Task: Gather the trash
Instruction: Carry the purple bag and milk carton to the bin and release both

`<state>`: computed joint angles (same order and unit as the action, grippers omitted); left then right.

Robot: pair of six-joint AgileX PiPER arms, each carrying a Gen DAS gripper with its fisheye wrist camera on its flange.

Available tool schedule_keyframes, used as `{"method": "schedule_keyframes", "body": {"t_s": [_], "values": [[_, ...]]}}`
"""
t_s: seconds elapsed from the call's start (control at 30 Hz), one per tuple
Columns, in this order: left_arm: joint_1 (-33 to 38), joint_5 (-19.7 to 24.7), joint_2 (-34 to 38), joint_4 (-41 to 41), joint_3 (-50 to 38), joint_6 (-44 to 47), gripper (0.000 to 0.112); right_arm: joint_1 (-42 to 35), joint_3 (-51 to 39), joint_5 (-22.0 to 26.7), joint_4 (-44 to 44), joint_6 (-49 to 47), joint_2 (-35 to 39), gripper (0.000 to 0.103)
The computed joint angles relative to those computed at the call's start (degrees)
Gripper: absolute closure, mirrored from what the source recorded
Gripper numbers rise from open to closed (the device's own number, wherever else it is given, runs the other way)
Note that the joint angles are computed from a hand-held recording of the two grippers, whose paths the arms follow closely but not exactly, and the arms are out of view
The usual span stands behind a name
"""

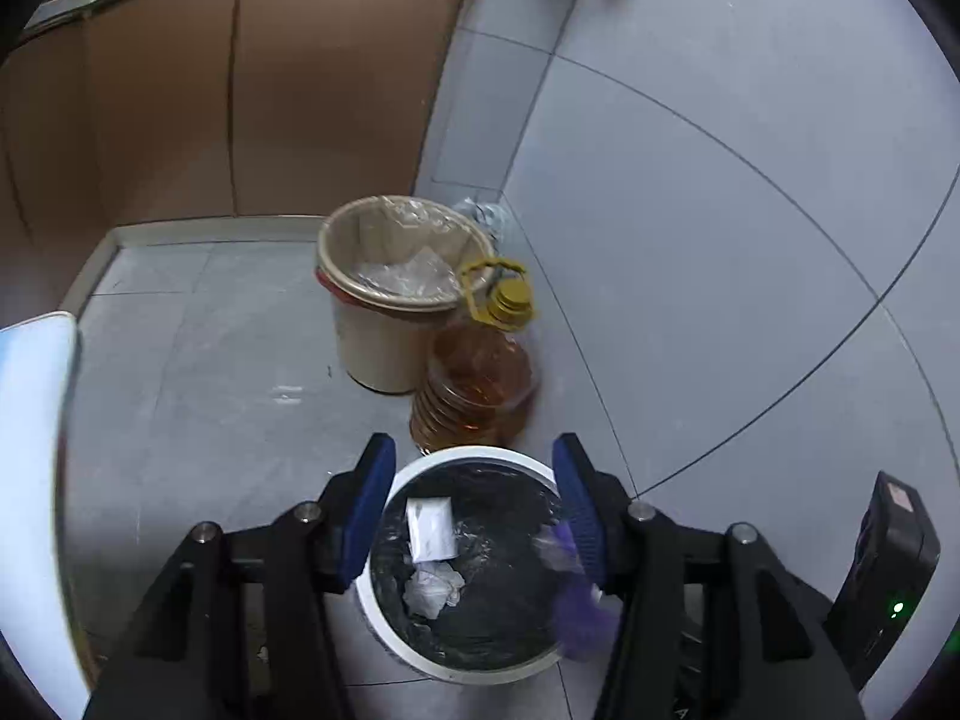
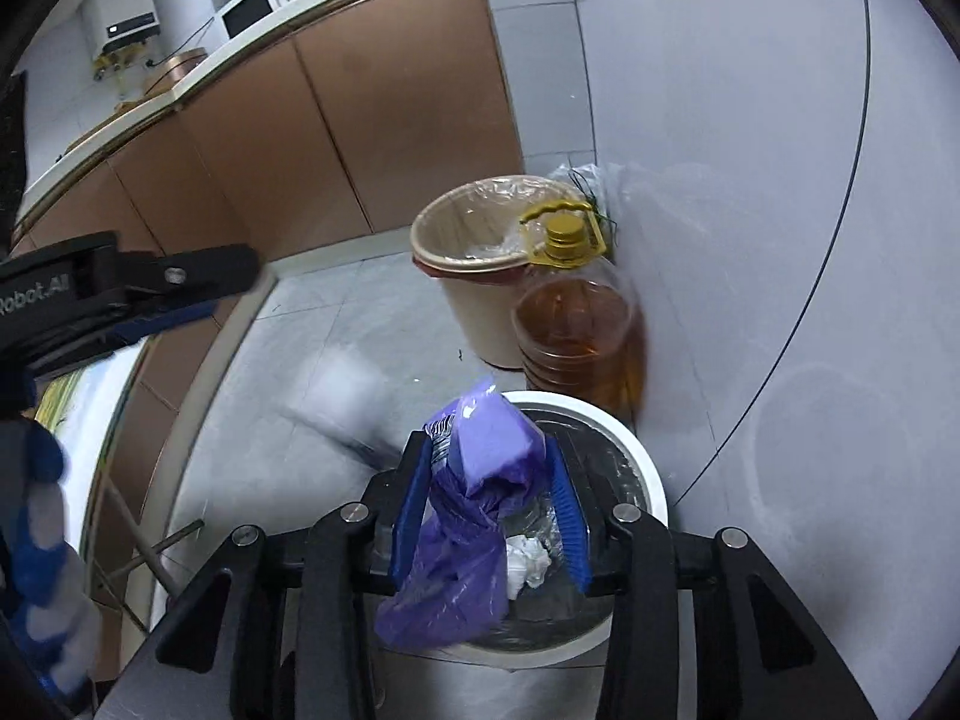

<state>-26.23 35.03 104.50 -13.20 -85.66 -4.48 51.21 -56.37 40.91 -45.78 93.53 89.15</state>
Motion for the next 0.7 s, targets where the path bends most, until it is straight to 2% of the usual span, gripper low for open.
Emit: {"method": "schedule_keyframes", "body": {"t_s": [0.07,0.27,0.4,0.47,0.57,0.7], "values": [[0.7,-0.1,-1.1,-2.9,1.4,2.5,0.060,-0.3,0.8,0.1,-0.9,0.8,0.0,0.054],[4.3,-2.1,-11.5,-6.1,10.2,7.0,0.060,2.4,1.3,2.0,-2.0,3.9,-1.7,0.053],[6.7,-3.3,-21.3,-4.4,16.7,6.2,0.060,8.3,-1.2,8.1,-2.9,6.1,-4.2,0.053],[8.8,-1.7,-26.0,-4.7,18.8,7.0,0.060,12.3,-3.7,12.1,-4.1,7.3,-5.0,0.053],[13.8,3.4,-33.1,-8.0,20.6,11.0,0.060,17.2,-8.2,16.8,-5.0,7.2,-4.8,0.053],[21.8,9.5,-43.2,-9.7,22.7,16.2,0.060,24.9,-18.4,24.1,-6.6,4.2,-2.2,0.053]]}}
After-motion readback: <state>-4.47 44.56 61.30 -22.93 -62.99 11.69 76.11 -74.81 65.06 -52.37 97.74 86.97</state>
